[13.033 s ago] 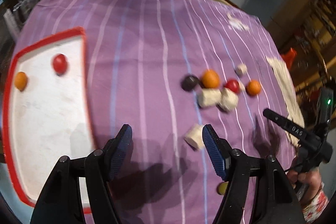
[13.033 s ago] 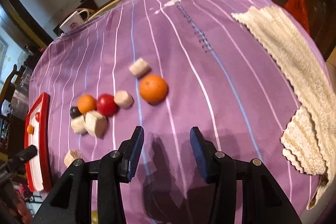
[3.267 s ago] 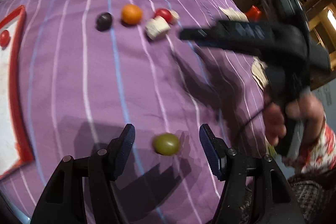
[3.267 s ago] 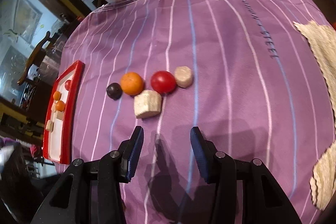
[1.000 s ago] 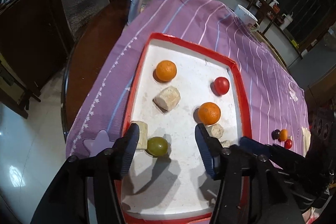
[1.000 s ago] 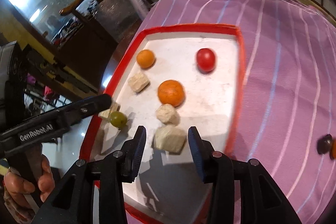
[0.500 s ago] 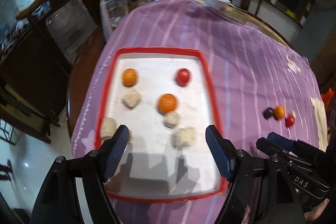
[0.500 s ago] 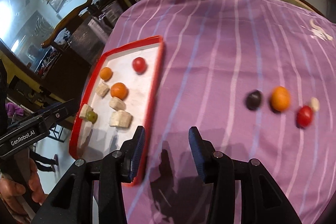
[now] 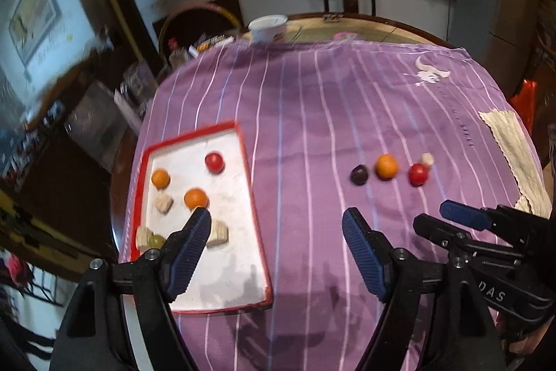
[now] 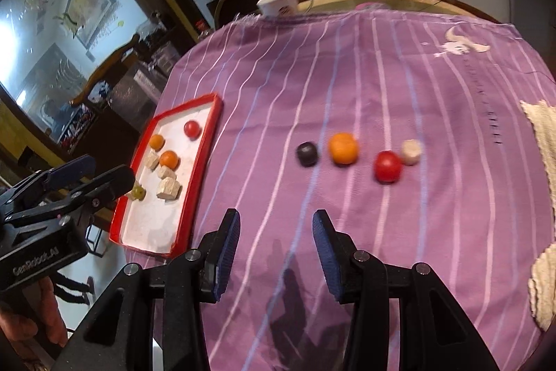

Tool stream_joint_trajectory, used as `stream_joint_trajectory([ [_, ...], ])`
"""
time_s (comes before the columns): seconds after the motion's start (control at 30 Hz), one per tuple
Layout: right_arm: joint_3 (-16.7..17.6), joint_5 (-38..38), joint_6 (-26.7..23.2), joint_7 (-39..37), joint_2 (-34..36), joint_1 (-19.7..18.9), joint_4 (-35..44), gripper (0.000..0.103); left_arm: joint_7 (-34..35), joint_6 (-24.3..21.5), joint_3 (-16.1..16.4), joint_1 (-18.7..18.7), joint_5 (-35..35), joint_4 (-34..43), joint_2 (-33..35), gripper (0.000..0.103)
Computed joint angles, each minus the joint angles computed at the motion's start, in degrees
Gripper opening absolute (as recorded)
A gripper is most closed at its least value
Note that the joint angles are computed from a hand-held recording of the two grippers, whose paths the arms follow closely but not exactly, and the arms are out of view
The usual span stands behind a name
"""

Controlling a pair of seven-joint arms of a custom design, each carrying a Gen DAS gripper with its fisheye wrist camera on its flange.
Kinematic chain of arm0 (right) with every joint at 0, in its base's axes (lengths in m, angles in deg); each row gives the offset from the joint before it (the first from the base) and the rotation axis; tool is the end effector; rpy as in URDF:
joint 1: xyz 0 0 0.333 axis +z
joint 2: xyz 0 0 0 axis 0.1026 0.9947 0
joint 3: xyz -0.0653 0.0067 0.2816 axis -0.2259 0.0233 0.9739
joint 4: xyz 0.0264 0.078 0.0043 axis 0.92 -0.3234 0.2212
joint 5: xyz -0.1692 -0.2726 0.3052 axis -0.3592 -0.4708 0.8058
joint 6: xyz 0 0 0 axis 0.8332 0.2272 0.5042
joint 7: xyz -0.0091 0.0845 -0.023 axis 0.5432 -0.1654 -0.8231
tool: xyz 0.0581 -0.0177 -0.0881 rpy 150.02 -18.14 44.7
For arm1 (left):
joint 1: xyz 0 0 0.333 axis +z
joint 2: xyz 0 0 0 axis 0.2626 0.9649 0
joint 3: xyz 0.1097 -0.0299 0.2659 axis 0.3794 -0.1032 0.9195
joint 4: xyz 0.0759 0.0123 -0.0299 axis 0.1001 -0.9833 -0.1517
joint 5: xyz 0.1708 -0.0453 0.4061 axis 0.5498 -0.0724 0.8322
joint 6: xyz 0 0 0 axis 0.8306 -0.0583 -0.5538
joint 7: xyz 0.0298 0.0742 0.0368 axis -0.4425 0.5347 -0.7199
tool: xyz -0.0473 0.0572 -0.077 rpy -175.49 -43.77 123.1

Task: Organize fruits
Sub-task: 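Move both tools back to the remaining fruits on the cloth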

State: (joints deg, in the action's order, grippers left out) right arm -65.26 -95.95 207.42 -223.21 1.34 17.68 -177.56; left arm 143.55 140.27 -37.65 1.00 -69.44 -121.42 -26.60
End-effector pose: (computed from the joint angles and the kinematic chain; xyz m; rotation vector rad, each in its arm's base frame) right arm 0.4379 0.2480 0.3204 -1.2714 2.1116 -0.3989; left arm 0.5109 -0.2959 0.3877 -1.0670 2.3784 -0.7144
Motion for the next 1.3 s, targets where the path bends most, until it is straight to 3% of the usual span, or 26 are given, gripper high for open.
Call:
stream_joint_trajectory([
  [0.27,1.92,-2.29,1.38,3.27,-9.42,-3.88,-7.57,0.051,-9.45,0.62,-3.75,1.12,10.86,-2.01,-3.44,0.080],
  [0.63,5.41,-0.25,6.81,1.50,-9.95,-9.97,-10.29,0.052,-13.23,-2.80,-3.74,-0.39,13.43,-0.72,-1.53,0.080],
  [0.97,6.87,5.41,9.58,-2.75,-7.29,-13.02,-11.50,0.053,-7.25,-6.75,-1.20,-3.47,4.98,3.69,4.54,0.080],
  [1.3,2.20,15.10,9.44,-13.11,-3.45,-12.54,-12.70,0.053,1.31,-10.30,0.35,-3.72,-7.29,13.61,17.52,0.080],
])
